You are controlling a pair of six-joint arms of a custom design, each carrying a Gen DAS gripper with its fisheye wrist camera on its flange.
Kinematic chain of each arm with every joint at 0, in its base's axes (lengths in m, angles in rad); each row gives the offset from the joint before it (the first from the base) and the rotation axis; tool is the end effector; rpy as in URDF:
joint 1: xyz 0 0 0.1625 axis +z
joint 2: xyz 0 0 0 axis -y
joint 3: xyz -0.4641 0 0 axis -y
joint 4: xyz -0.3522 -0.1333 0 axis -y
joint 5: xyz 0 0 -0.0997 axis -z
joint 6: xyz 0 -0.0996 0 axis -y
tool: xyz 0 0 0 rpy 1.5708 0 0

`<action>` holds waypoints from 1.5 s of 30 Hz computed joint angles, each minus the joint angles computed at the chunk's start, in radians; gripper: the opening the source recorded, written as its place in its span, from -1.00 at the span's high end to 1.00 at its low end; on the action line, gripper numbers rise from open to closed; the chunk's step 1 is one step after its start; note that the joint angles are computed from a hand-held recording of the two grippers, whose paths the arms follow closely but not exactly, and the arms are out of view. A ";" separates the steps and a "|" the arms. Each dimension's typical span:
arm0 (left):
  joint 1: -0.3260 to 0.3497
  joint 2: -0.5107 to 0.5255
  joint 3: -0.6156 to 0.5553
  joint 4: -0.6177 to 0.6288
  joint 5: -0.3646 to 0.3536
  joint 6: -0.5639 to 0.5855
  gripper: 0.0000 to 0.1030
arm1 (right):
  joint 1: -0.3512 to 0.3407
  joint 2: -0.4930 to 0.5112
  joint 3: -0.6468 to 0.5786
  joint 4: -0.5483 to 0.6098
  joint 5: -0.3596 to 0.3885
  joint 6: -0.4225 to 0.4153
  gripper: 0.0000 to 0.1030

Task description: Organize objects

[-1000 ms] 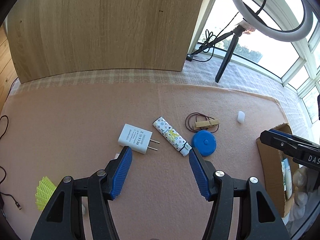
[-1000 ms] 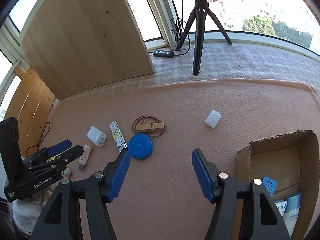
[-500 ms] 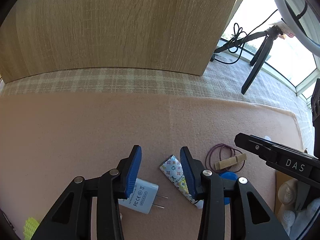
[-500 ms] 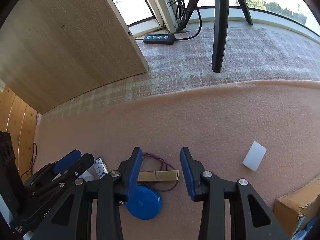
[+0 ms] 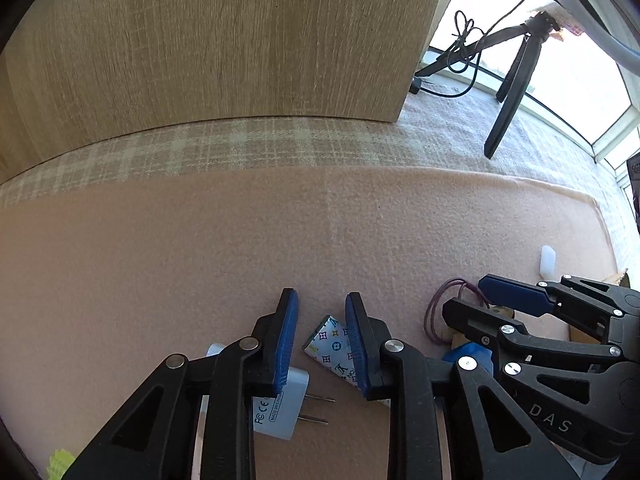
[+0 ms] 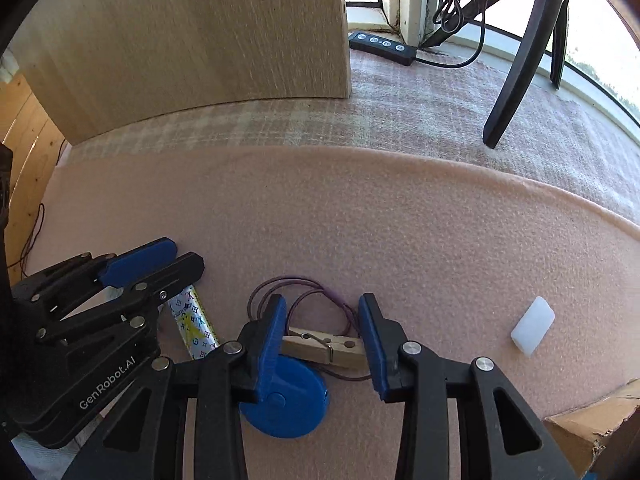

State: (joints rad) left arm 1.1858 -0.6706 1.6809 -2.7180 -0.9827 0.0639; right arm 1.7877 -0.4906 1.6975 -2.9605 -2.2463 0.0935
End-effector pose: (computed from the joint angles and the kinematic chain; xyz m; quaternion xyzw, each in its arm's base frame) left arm -0.0735 -0.6833 0.0841 0.1932 0.9353 -0.1108 0.2750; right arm 0.2086 -0.6164 -0.0063 0.0277 -0.9396 0.1361 0.3127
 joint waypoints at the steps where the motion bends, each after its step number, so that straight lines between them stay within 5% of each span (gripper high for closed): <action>1: -0.005 -0.002 0.013 -0.005 0.001 0.012 0.50 | 0.002 -0.004 0.017 -0.007 0.003 -0.007 0.41; 12: -0.068 -0.052 0.232 -0.143 0.027 0.103 0.51 | 0.036 -0.033 0.296 -0.299 -0.010 -0.030 0.46; 26: -0.099 -0.217 0.550 -0.282 -0.002 0.131 0.51 | 0.014 -0.063 0.621 -0.712 0.092 0.162 0.57; 35: -0.101 -0.319 0.654 -0.271 0.003 0.116 0.50 | 0.028 -0.091 0.684 -0.758 0.019 0.295 0.62; 45: -0.107 -0.360 0.651 -0.242 -0.020 0.070 0.43 | 0.025 -0.147 0.618 -0.726 0.049 0.235 0.62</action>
